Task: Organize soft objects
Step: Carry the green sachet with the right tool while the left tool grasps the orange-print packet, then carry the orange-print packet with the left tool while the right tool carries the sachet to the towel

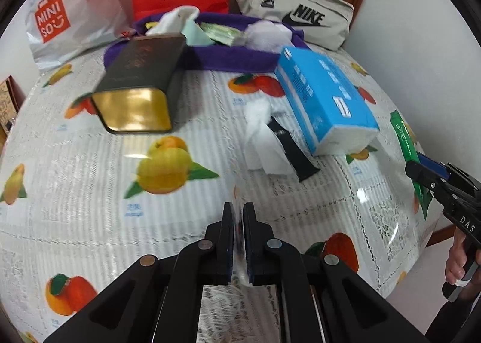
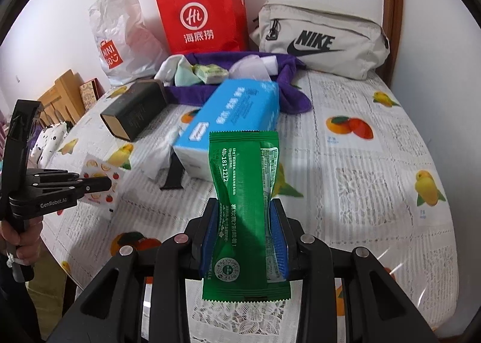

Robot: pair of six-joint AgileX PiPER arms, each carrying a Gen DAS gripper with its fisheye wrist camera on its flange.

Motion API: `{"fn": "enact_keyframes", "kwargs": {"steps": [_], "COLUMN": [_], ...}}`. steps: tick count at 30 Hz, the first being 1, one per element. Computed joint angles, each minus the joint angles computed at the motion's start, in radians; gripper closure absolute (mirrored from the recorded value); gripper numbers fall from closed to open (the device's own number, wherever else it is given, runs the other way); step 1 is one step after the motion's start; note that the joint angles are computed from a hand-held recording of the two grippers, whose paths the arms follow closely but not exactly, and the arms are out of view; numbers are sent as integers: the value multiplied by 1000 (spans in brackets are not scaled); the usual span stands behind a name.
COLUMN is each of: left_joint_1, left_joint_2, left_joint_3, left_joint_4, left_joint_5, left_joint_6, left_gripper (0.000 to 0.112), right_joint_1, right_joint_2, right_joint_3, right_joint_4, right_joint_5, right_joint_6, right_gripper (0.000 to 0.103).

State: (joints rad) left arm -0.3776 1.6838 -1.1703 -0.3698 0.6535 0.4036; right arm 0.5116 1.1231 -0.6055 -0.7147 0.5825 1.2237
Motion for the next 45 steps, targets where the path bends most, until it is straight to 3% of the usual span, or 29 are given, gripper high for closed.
{"fn": "enact_keyframes", "kwargs": {"steps": [10, 18, 32, 45], "left_joint_1": [53, 39, -7, 17], "left_joint_2": [65, 97, 103, 116], "left_joint_3": [-156, -156, -120, -314], "left_joint_4": [-58, -52, -18, -5], "left_joint_5": [97, 125, 95, 173], "left_joint_6": [50, 74, 53, 24], "left_gripper": [108, 108, 108, 108], "right_joint_1": [-76, -105, -105, -176], "right_joint_2": [62, 130, 129, 196], "right_joint_3": [-155, -192, -194, -309], "right_joint_4": [76, 131, 146, 216], "right_joint_5": [7, -33, -32, -27], "right_joint_6": [-171, -240, -264, -381], "right_gripper": [69, 69, 69, 69]}}
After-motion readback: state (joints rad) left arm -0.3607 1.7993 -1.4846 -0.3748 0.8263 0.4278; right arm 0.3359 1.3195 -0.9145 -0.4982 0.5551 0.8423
